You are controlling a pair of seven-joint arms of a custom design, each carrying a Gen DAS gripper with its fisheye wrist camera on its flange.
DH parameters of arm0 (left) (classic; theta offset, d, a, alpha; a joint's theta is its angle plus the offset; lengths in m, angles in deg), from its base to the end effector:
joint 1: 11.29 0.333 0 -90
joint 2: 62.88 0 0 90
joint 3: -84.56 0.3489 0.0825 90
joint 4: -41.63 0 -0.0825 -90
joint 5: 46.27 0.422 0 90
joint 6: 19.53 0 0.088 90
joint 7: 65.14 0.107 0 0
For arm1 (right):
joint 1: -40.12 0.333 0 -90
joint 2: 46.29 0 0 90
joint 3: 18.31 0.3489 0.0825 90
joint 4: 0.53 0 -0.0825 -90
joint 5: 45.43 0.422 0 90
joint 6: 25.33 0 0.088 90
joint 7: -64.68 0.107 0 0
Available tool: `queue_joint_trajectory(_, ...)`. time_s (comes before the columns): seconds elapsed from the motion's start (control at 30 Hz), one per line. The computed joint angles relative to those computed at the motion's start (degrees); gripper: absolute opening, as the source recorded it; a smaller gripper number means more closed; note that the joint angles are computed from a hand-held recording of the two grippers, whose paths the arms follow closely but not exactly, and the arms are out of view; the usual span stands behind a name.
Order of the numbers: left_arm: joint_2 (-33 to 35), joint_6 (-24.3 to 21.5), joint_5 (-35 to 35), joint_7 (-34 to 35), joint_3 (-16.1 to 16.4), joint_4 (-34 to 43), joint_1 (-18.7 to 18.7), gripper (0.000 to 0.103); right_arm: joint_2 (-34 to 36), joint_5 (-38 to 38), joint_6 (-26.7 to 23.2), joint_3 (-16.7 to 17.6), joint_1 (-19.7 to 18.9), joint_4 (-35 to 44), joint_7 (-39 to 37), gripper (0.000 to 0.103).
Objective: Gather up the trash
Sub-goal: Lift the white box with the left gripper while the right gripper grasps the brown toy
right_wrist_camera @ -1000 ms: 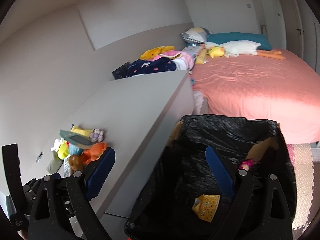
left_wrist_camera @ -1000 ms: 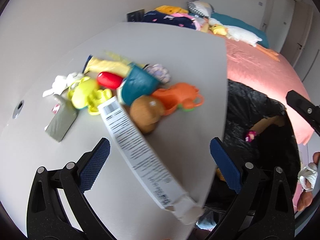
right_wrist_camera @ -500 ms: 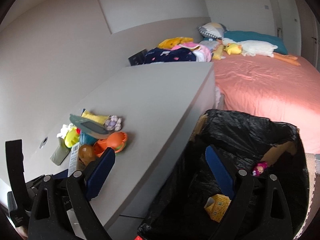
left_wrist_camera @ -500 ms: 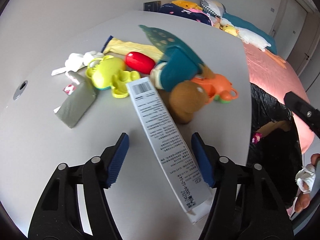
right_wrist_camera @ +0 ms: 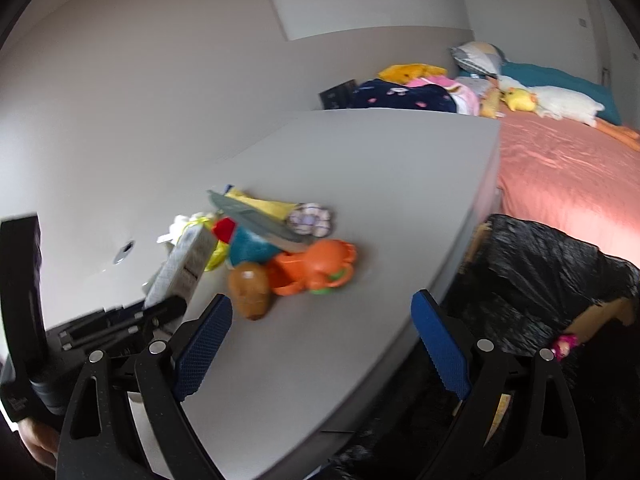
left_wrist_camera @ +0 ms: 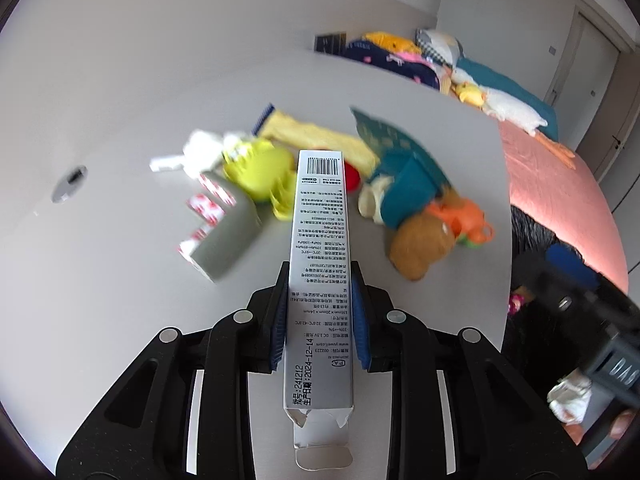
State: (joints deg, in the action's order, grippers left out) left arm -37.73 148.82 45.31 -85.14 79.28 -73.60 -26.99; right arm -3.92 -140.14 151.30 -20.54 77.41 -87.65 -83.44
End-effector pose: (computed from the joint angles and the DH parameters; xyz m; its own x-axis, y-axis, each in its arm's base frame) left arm 0.5688 -0.2849 0.2494 0.0175 -0.9956 0.0926 -0.7593 -0.0735 -0.6466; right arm 0.5686 0.5051 0.2523 0.2550 -0.9200 -0.2975 -0.6947 0.0396 -0.7182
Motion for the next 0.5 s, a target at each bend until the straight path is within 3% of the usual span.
queue_joint_trajectory(0.07, -0.81, -0.33, 1.21, -1.55, 0.20, -0.46, 0.13, 0.027, 1.00, 2.16, 0.61, 0.23, 0.15, 1.31, -2.93, 0.092)
queue_joint_trajectory(0.2, -2.32, -1.68, 2.48, -3.52, -0.12, -1.50, 1.03, 0.027, 3.34, 10.33, 1.75, 0.65, 0.38, 3.74, -12.73, 0.082)
queue_joint_trajectory(0.5, -4.73, -2.31, 4.89, -7.92, -1.18, -3.33, 3.90, 0.027, 8.38, 27.47, -0.85, 6.36, -1.94, 8.44, -34.33, 0.064)
